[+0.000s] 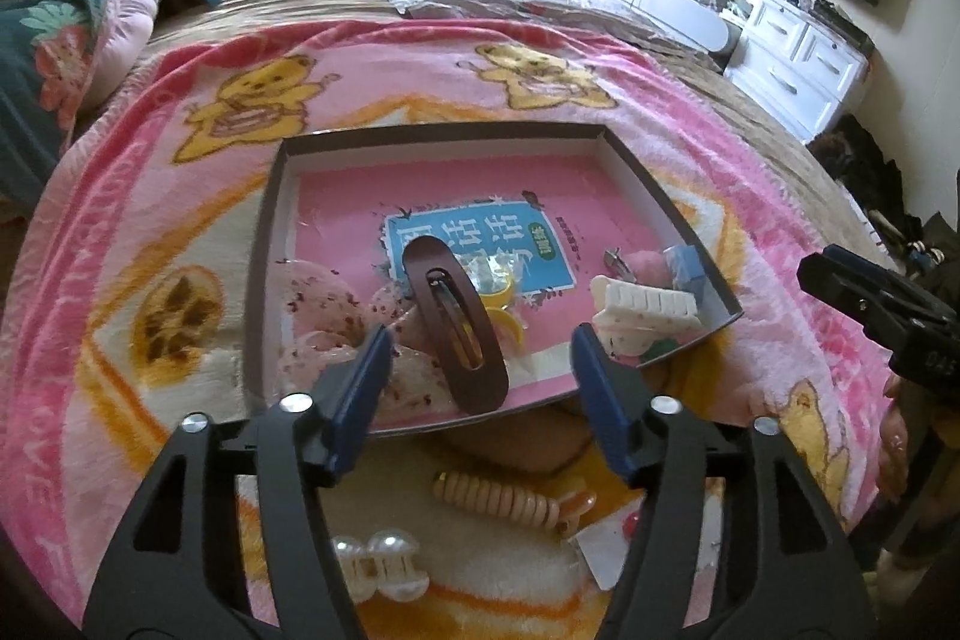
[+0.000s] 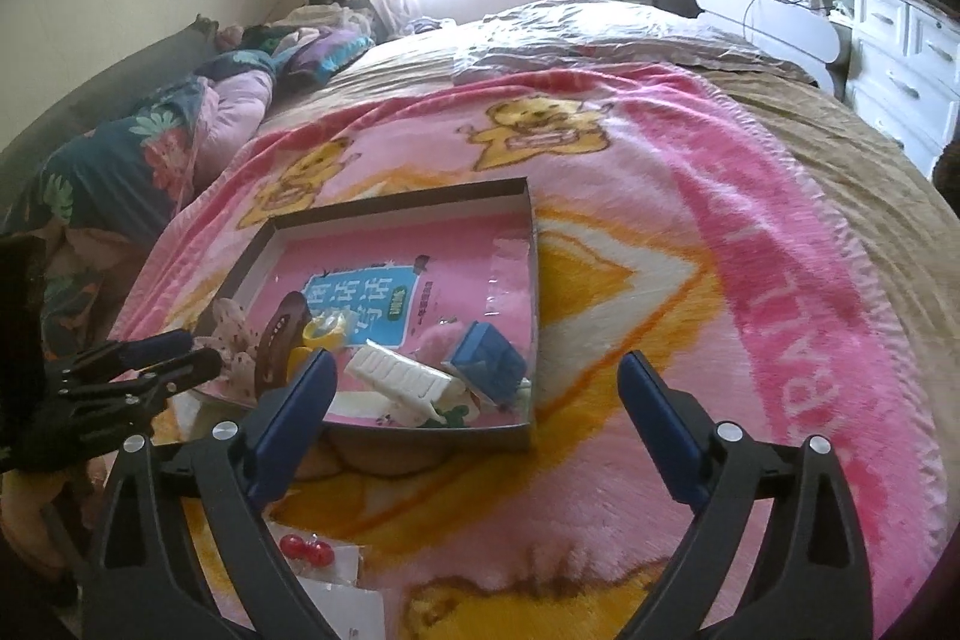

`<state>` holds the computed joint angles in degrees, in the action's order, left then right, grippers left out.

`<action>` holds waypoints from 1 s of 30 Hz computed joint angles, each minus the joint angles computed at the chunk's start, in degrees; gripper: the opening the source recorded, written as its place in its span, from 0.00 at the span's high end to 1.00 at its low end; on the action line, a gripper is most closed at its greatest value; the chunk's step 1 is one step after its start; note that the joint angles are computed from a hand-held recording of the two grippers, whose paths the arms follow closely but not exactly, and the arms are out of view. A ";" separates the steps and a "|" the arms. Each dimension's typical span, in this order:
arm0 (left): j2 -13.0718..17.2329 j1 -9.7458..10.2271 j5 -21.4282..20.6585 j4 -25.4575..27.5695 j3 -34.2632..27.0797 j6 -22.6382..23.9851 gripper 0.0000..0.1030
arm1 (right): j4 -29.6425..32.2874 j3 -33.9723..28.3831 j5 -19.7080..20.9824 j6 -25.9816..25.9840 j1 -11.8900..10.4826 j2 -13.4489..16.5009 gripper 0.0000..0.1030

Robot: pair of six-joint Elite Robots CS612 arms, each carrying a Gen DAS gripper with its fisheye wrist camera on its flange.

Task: Organize jewelry
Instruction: 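Lift both open tools out of the tray box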

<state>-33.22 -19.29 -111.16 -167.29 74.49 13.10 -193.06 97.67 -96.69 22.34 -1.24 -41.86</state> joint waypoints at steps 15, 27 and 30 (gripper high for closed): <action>-4.54 1.23 1.83 -8.85 5.77 -3.71 0.09 | -6.18 4.41 -2.94 -0.62 0.91 -3.47 0.04; -7.06 2.45 1.14 -14.55 10.45 -4.52 0.09 | -10.07 7.01 -3.53 -2.95 2.54 -5.36 0.04; -7.59 2.70 0.73 -15.53 11.57 -4.36 0.09 | -11.15 7.57 -4.27 -3.72 3.10 -5.70 0.04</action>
<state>-40.81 -16.59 -110.43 -182.82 86.07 8.73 -204.20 105.24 -100.96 18.62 1.86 -47.56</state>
